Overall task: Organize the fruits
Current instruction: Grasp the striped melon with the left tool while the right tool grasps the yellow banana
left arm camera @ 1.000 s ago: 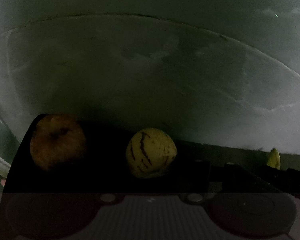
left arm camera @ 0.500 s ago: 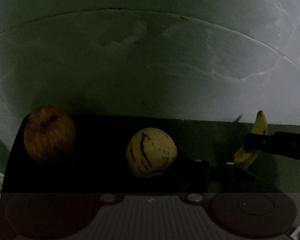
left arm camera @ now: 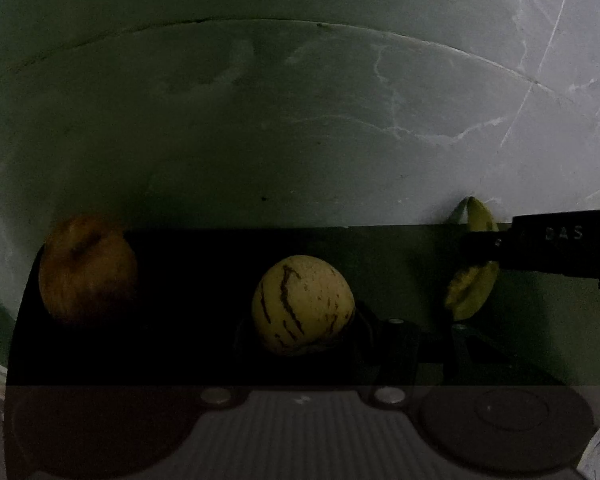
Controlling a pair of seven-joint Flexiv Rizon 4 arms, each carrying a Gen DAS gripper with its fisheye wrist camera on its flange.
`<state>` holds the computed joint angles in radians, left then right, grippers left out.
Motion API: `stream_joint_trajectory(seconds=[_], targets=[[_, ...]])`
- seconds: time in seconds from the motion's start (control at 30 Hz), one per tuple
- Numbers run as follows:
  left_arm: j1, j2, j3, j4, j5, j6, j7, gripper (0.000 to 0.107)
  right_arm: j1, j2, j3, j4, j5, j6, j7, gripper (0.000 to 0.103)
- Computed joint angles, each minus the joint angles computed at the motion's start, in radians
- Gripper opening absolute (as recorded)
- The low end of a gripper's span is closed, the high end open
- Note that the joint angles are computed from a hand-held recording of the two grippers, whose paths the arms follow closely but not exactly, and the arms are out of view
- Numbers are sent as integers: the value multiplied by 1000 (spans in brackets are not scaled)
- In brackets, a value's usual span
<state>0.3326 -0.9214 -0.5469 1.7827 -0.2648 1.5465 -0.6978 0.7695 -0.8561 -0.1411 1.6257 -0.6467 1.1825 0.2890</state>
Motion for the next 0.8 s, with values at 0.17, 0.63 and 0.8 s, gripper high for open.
stream_joint_trajectory(seconds=[0.17,0.63,0.8], targets=[[-8,10,7,-3,-9,-11,-9,57,0,-5,13,-22,7,-42,-6,41],[-86,13,76,-69,-98,-85,-71,57,10,-26,-1,-31,4,-32,81,44],[-102,6,90,-80,-109,-72,-72,59,8,-28,0,-32,4,-31,83,44]])
